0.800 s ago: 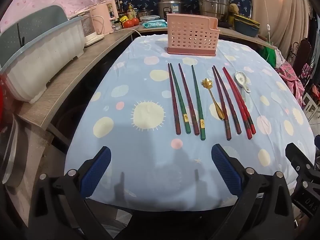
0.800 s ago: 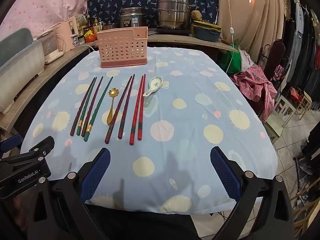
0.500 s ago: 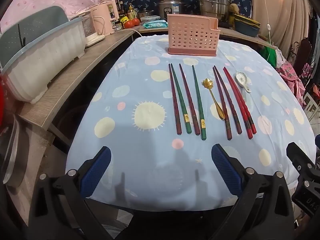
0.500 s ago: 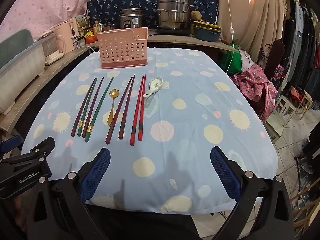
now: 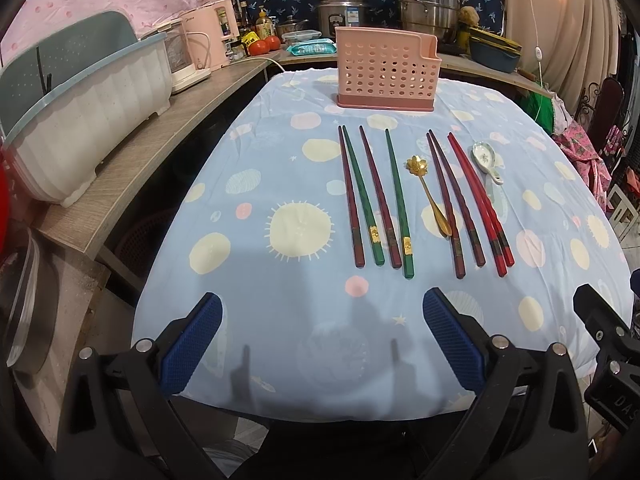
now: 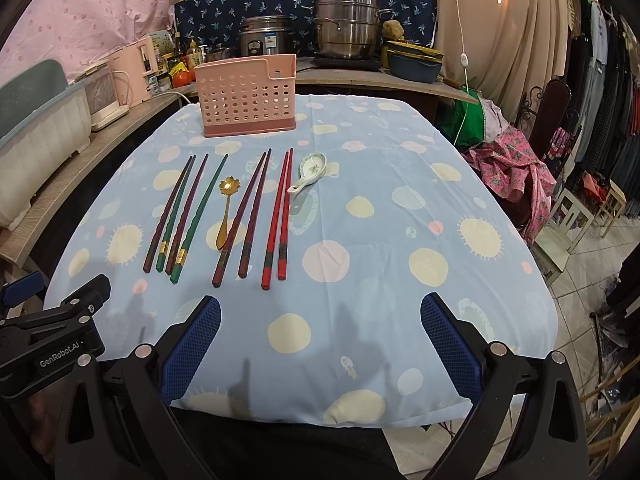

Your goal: Organize utensils

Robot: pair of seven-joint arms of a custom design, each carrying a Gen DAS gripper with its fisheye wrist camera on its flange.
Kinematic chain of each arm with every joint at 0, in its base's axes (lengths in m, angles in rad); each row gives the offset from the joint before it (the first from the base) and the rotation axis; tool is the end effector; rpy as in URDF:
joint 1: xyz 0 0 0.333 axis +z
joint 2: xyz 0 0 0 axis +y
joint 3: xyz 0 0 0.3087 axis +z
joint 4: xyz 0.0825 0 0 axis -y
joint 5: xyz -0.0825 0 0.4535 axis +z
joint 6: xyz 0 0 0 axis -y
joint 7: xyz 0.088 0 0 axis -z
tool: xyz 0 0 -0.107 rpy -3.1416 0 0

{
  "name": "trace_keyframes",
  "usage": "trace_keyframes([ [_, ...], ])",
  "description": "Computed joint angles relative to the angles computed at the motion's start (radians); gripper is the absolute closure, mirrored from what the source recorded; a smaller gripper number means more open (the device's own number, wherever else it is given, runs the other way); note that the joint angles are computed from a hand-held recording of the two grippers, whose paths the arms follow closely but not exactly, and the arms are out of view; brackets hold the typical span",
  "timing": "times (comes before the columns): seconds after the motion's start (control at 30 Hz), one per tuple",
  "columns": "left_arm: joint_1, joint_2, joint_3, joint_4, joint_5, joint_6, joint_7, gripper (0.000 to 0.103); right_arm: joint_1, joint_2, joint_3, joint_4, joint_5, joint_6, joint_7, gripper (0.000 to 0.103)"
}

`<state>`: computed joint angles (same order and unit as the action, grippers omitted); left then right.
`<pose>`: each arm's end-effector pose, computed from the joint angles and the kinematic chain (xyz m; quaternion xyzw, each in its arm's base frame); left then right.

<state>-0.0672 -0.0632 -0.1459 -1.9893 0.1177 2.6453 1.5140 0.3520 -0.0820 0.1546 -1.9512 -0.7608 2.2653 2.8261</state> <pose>0.6377 -0.1429 0.5427 -0.5766 0.7363 -0.2496 0.2512 0.5667 0.2966 0.5346 -0.5261 0.7617 -0.3134 0.2119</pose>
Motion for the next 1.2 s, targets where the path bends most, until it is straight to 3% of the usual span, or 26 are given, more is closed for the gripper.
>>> trace_keyframes([
  [1.2, 0.004, -0.003, 0.001, -0.006, 0.022, -0.005, -0.009, 0.007, 0.005, 0.008, -0.003, 0.016, 0.005, -0.004, -0.003, 0.007],
])
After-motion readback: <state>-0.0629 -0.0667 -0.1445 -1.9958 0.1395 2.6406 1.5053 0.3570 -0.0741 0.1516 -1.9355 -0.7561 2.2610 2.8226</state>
